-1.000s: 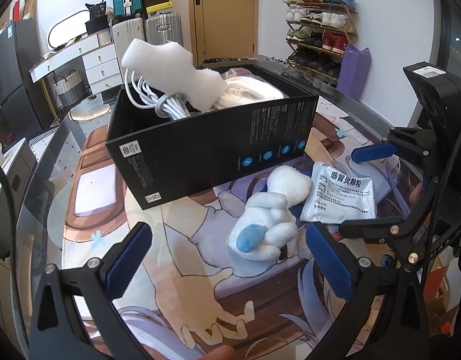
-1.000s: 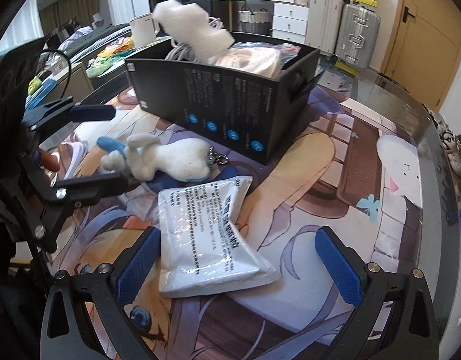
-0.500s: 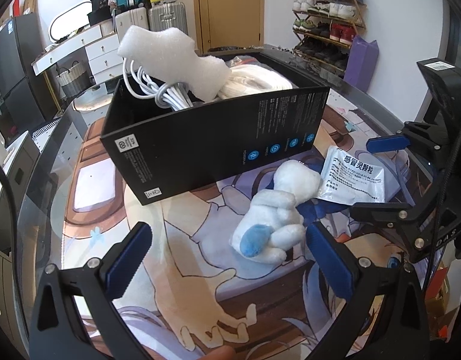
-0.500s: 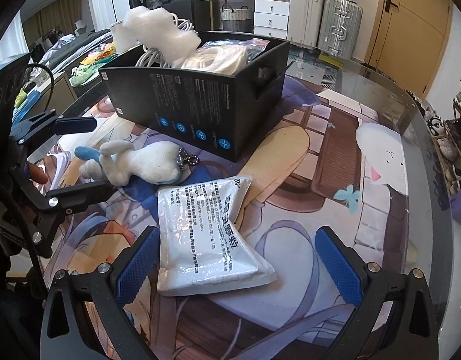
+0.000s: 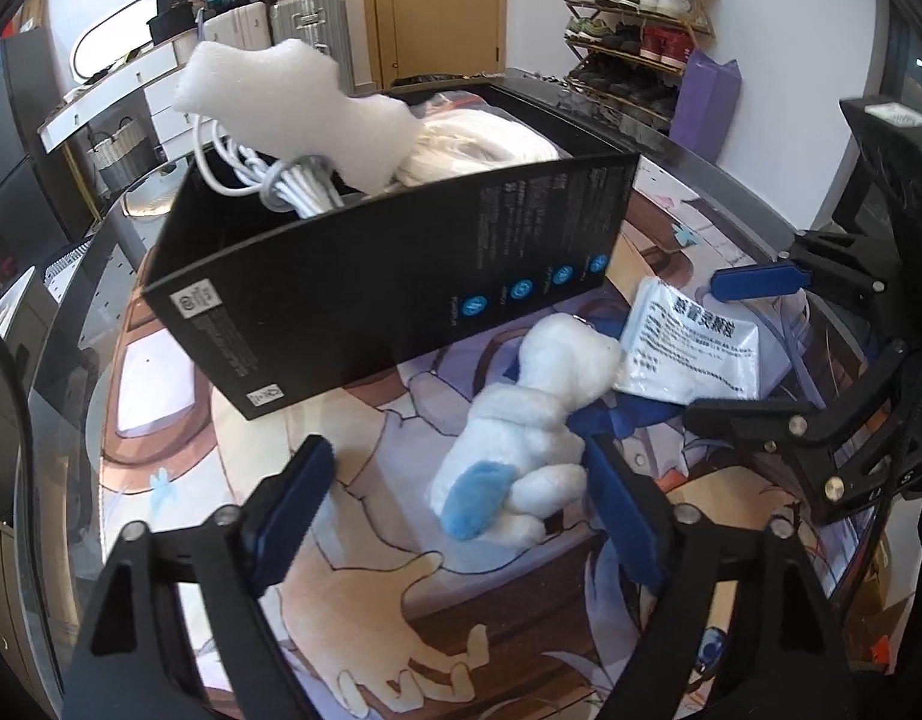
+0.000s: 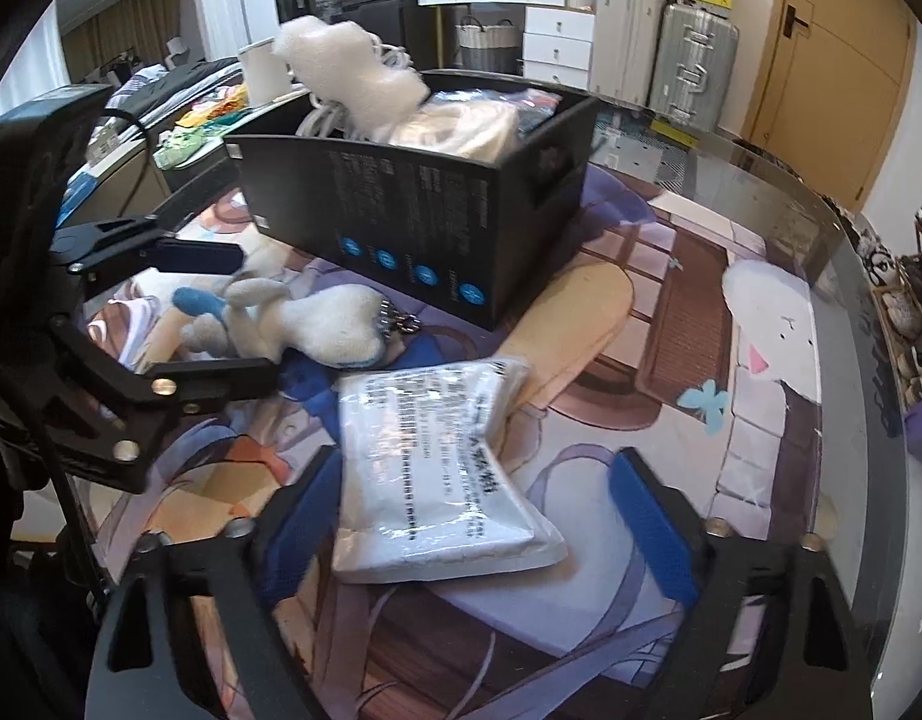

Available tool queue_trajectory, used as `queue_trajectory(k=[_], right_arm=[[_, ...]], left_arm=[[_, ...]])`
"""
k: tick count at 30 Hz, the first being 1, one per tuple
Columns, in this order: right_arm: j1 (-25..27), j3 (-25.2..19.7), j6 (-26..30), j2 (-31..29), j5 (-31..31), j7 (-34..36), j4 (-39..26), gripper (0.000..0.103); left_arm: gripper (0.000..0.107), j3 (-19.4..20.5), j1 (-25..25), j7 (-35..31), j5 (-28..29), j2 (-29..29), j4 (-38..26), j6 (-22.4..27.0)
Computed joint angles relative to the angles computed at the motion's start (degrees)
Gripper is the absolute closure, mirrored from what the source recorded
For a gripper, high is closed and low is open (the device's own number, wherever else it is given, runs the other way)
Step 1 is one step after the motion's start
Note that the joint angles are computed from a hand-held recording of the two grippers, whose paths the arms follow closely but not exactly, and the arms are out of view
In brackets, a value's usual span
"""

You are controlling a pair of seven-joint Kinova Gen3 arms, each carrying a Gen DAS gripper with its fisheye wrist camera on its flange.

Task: Organize soft objects
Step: 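Grasp the white plush toy with the left tool while the right tool grasps the white sachet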

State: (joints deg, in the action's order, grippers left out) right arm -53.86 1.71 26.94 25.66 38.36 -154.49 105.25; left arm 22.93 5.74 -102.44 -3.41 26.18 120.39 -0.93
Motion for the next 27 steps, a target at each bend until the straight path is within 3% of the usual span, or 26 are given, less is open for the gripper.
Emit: queue_trajectory(k=[5,9,14,27], right_arm=[[0.2,-0.7,-1.3,-0.7,0.1,1.5,0.5,0.041],[-0.1,-0.7,-2.0,-1.0,0.0,2.4,0.9,0.048],[-0.6,-0.2,-3.1,-1.5,0.1,2.4,1.7,0.055],[-0.1,-1.0,-4.1,-1.7,-2.1,6.9,1.5,0.062]], left_arm=[[0.043,3.0,-2.3,-0.4,-1.0,0.2,0.7,-0.9],[0.063,4.6,-3.3,-0.4,-2.1,0.1,1.3,-1.5],[0.066,3.1,-1.7,0.3,-2.2,-0.8,1.8,-1.7],[0.068,9.2,-8.7,3.4,-6.3,-1.5,5.0,-5.1]])
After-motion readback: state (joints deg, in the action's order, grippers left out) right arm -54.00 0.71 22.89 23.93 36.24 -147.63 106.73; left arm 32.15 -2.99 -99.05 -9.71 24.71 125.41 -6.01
